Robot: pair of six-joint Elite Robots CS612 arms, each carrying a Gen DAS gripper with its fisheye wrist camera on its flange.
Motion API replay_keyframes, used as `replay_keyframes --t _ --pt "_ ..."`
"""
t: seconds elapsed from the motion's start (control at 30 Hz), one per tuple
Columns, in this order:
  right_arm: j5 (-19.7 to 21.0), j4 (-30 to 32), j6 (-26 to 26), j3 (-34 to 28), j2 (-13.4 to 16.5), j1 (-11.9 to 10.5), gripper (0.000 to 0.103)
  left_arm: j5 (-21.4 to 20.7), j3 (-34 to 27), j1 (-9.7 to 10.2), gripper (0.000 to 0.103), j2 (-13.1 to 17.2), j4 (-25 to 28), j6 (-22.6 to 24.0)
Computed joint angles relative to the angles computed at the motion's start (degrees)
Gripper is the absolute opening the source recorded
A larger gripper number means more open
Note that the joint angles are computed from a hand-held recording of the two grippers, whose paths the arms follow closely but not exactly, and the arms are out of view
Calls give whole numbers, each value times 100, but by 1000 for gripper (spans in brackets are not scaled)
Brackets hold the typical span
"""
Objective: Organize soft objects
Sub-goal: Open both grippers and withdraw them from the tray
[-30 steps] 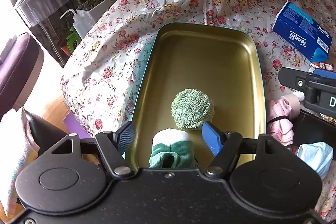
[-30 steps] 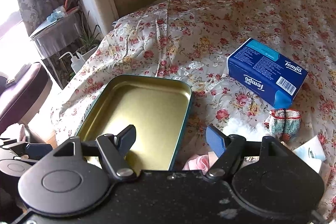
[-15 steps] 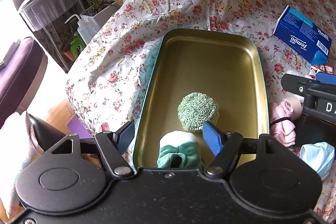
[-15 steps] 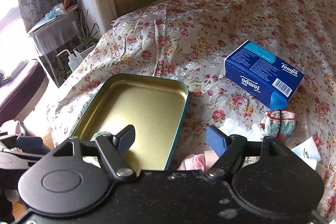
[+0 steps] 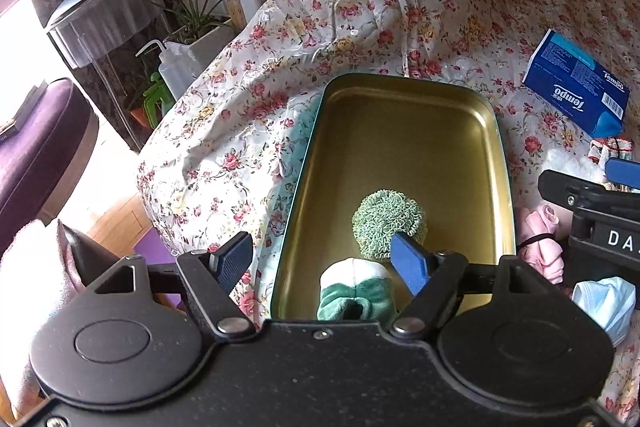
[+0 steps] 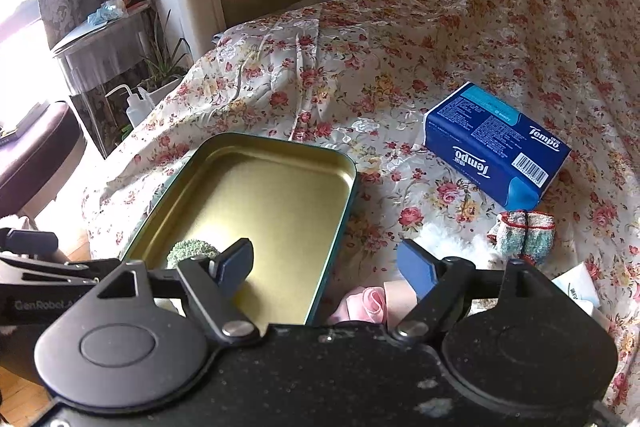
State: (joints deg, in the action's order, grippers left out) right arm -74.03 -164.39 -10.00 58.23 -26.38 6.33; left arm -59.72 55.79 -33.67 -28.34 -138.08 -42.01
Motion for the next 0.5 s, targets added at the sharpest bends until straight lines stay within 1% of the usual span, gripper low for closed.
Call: replay_keyframes --t 0.07,0.23,0.33,0.4,0.5 --pt "-38 -56 -20 35 -14 3 79 5 20 -3 73 -8 -35 27" --pt "-186 -237 46 69 -37 -11 84 27 65 -17 74 -24 -245 91" --pt "-338 -434 228 70 -46 -48 88 35 97 -36 75 -31 -498 191" --pt "-518 -603 391 73 -56 -84 91 49 97 -55 80 -22 -674 276" --pt "-670 -818 697 91 -74 -174 95 79 34 -88 80 22 -861 404"
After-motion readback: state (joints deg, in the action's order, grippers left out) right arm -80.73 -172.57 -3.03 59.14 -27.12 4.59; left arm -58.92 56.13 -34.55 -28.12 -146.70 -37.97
